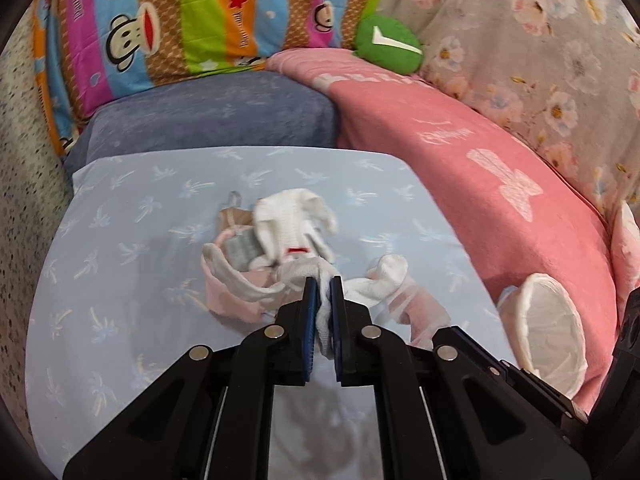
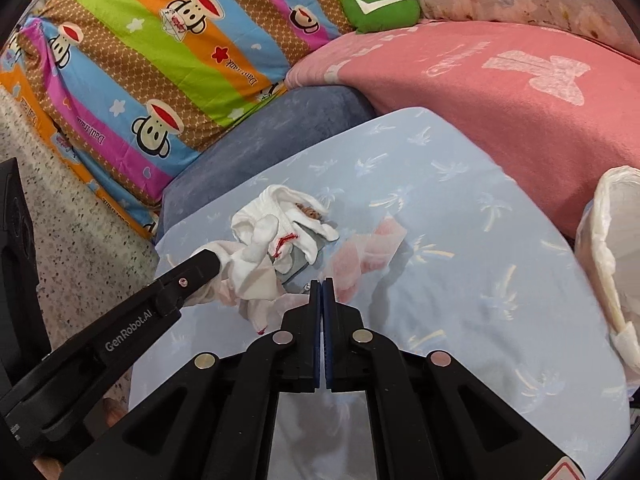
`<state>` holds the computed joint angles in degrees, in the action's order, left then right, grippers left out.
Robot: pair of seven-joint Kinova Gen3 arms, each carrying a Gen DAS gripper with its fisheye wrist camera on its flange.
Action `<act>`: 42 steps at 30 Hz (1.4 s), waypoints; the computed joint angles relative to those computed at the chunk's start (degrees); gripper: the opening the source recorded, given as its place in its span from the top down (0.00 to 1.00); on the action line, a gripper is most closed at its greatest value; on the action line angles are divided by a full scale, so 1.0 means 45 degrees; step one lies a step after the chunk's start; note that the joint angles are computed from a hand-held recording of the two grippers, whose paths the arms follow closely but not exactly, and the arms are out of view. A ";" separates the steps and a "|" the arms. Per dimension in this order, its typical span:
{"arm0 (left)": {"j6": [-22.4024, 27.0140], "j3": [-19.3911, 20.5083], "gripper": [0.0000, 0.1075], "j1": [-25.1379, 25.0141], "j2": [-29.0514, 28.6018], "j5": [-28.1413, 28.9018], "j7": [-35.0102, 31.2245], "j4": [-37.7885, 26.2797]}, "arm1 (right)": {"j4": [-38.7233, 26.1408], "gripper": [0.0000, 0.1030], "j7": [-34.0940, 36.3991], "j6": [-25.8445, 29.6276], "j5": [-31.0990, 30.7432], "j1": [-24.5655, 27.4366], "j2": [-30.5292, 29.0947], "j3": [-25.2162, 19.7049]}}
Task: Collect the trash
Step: 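Carry the white cloth and pink strip over the lined bin with both tools, then open both tools over the bin to drop the items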
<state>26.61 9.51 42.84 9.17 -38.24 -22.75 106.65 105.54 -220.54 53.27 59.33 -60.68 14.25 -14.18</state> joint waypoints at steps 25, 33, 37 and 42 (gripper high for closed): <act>0.1402 0.0290 0.93 0.3741 0.2557 0.0235 -0.2525 -0.4568 | 0.3529 0.99 -0.3868 0.7546 -0.2664 -0.0004 -0.4974 -0.4631; 0.1475 0.0322 0.93 0.3961 0.3485 0.2133 -0.4930 -0.5966 | 0.4259 0.99 -0.4424 0.8192 -0.3811 0.1090 -0.6214 -0.5963; 0.1613 0.0366 0.92 0.4007 0.3853 0.3078 -0.5981 -0.6491 | 0.4533 0.99 -0.4536 0.8117 -0.4220 0.1693 -0.6634 -0.6449; 0.1823 0.0232 0.90 0.4205 0.4217 0.3820 -0.6850 -0.7033 | 0.4795 0.99 -0.4377 0.7790 -0.4532 0.2434 -0.7088 -0.6846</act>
